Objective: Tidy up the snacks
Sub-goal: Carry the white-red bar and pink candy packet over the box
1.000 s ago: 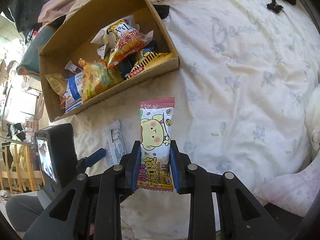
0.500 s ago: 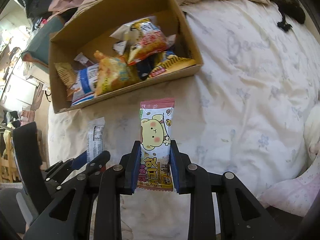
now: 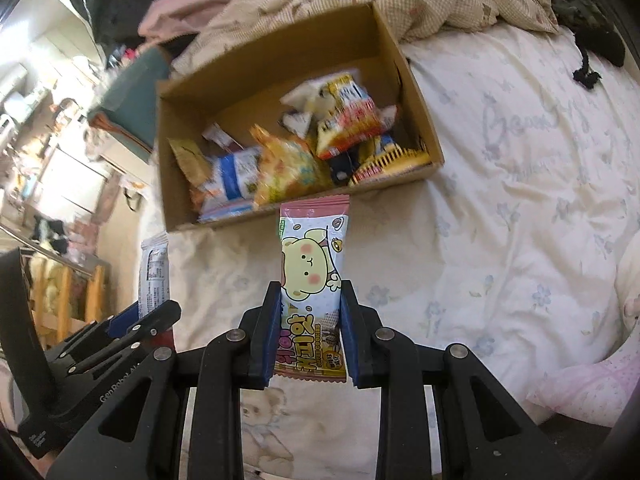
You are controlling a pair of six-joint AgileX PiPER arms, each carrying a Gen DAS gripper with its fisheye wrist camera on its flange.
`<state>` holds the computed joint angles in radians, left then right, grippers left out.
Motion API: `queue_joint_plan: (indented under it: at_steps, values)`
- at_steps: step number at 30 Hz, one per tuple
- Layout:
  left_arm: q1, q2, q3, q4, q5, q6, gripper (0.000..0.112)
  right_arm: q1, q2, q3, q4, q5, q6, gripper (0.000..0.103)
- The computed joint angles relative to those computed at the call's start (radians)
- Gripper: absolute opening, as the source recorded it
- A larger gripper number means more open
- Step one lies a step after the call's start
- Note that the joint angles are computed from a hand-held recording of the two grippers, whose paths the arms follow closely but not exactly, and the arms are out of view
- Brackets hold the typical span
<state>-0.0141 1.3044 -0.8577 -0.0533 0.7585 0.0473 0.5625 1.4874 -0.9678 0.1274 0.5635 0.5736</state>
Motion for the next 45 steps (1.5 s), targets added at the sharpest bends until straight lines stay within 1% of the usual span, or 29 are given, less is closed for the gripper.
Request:
queue_joint_plan:
  at_steps: [2,3,4,5,8,11,12,14,18,24,26,31,34,36,38,41,42,45]
  values:
    - [0.033,-0.015,-0.022,-0.015,0.008,0.04,0.028,-0.004,-0.023,0.006,0.016,-0.022,-0.017,0.029]
    - [0.049,-0.019,-0.042,-0.036,0.029,0.063,0.028,-0.007,-0.028,0.007,0.038,-0.029,-0.038,0.029]
    - [0.096,0.009,-0.071,-0.085,0.039,0.126,0.028,-0.015,-0.033,0.008,0.086,-0.035,-0.084,0.029]
    - [0.108,0.021,-0.091,-0.111,0.048,0.149,0.028,-0.018,-0.038,0.009,0.111,-0.039,-0.106,0.029]
    - [0.127,0.024,-0.153,-0.125,0.082,0.161,0.028,-0.015,-0.048,0.006,0.141,-0.055,-0.138,0.029]
    - [0.134,0.034,-0.204,-0.138,0.09,0.174,0.028,-0.024,-0.061,0.002,0.177,-0.071,-0.178,0.029]
    - [0.132,0.041,-0.225,-0.14,0.093,0.178,0.028,-0.035,-0.064,0.003,0.218,-0.078,-0.219,0.029]
    - [0.121,0.059,-0.258,-0.135,0.093,0.172,0.028,-0.063,-0.062,0.0,0.343,-0.083,-0.343,0.029]
    - [0.11,0.102,-0.323,-0.13,0.091,0.171,0.028,-0.092,-0.052,-0.031,0.419,-0.089,-0.444,0.029]
    - [0.097,0.181,-0.405,-0.118,0.072,0.164,0.028,-0.138,0.014,-0.107,0.46,-0.09,-0.501,0.029]
    - [0.096,0.212,-0.434,-0.118,0.066,0.16,0.028,-0.147,0.044,-0.134,0.449,-0.086,-0.487,0.029]
    - [0.103,0.266,-0.473,-0.136,0.059,0.177,0.028,-0.198,0.099,-0.171,0.548,-0.059,-0.56,0.029]
    - [0.098,0.299,-0.482,-0.126,0.029,0.18,0.028,-0.217,0.128,-0.197,0.543,-0.053,-0.543,0.029]
    - [0.099,0.334,-0.507,-0.14,0.039,0.178,0.028,-0.226,0.155,-0.226,0.531,-0.04,-0.527,0.029]
    - [0.096,0.385,-0.548,-0.155,0.059,0.161,0.028,-0.239,0.194,-0.266,0.556,-0.018,-0.544,0.029]
    - [0.075,0.439,-0.586,-0.148,0.058,0.136,0.028,-0.239,0.254,-0.34,0.517,0.005,-0.518,0.029]
    - [0.068,0.451,-0.59,-0.146,0.048,0.134,0.028,-0.238,0.277,-0.367,0.504,0.014,-0.51,0.029]
    - [0.052,0.472,-0.575,-0.155,-0.016,0.158,0.028,-0.227,0.355,-0.459,0.443,0.051,-0.472,0.029]
